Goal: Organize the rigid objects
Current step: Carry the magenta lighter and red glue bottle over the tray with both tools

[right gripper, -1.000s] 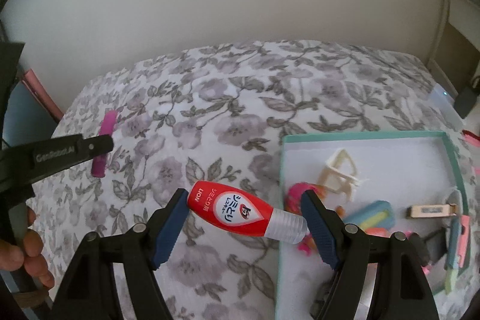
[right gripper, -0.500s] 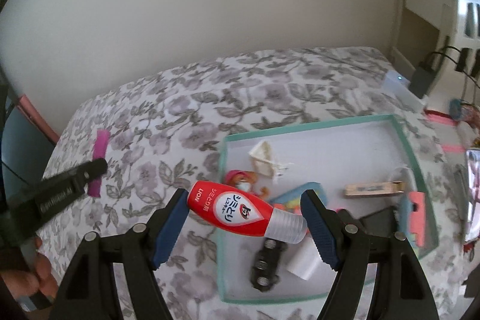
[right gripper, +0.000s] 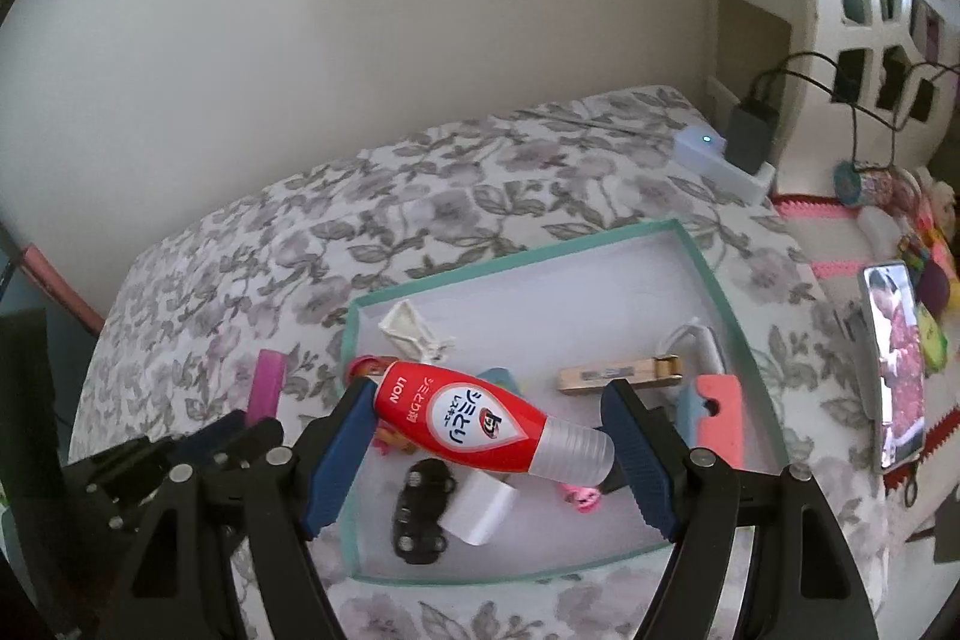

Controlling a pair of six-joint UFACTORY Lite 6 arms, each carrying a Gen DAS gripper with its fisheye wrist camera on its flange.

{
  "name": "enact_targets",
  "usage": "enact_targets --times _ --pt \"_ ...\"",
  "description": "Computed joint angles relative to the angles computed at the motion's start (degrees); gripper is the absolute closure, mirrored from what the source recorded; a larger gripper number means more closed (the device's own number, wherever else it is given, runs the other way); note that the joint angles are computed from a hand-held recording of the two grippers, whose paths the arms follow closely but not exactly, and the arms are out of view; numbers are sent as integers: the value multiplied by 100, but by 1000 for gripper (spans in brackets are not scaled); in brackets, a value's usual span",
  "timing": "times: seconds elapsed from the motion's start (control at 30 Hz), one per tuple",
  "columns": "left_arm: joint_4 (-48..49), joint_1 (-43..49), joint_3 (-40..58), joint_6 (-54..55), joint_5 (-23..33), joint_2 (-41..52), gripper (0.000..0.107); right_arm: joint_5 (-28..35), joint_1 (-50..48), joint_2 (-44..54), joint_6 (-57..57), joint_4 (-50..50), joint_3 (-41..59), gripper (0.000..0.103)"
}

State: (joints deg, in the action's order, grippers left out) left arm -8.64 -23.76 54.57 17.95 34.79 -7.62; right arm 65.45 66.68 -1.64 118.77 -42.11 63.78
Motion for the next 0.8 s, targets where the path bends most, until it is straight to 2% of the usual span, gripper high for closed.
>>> enact_targets --times 0.4,0.8 --pt "398 -582 -123 -639 -71 279 87 -298 -173 -1041 308 314 -1249 25" --pt "783 -834 -97 -1089 -175 847 87 -1204 -670 -1241 192 613 -2026 25"
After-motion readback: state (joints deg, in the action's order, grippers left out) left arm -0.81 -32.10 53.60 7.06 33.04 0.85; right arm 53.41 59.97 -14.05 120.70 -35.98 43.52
